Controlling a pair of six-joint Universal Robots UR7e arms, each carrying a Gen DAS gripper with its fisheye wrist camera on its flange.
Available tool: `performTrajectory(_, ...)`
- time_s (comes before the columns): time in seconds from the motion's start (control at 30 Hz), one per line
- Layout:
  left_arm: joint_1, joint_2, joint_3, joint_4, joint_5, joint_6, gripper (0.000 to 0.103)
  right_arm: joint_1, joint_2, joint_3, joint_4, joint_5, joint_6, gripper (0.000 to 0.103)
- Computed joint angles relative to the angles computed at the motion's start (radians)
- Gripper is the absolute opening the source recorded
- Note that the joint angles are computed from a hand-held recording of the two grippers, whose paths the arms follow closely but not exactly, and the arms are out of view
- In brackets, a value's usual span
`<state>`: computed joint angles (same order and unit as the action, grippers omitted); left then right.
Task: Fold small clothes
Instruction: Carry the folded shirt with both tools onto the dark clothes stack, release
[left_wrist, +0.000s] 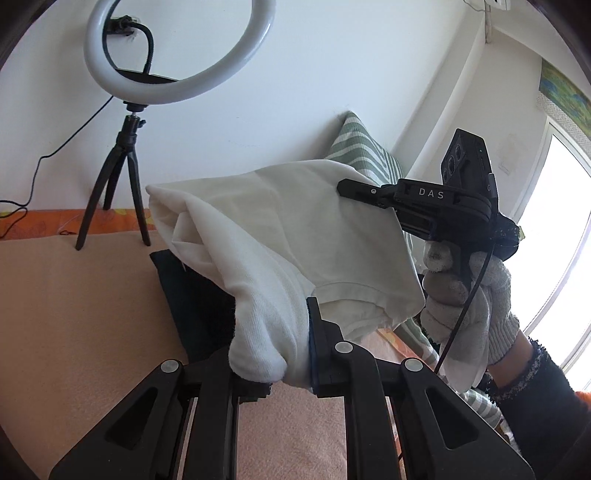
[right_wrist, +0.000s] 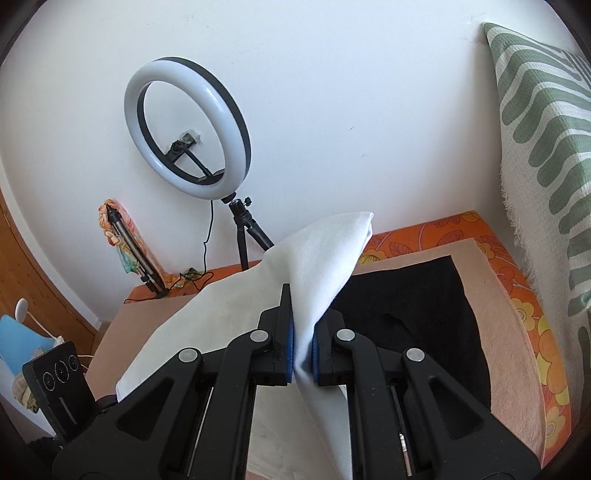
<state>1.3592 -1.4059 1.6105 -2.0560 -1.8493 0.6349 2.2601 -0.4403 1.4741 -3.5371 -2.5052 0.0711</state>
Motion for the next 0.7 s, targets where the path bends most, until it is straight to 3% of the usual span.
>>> performTrajectory(0.23,-0.035,0.056,0.035,-0.066,0.029,-0.002,0.012,-0.086,-0.071,0.095,-0.085,0.069,-0.041,0.008)
performTrajectory(0.5,-0.021,0.115,0.038,-0.094,0.056,-0.029,0.012,-0.192,-0.106,0.154,-0.086,0.169,-0.04,0.008)
performTrajectory(0.63,-0.013,0.113,0.035,-0.066,0.086,-0.063,0.017,-0.226,-0.11,0.163,-0.061,0.131,0.011,0.009)
performTrajectory(0.7,-0.008,0.104,0.032,-0.035,0.106,-0.079,0.022,-0.233,-0.115,0.166,-0.034,0.063,0.071,0.012)
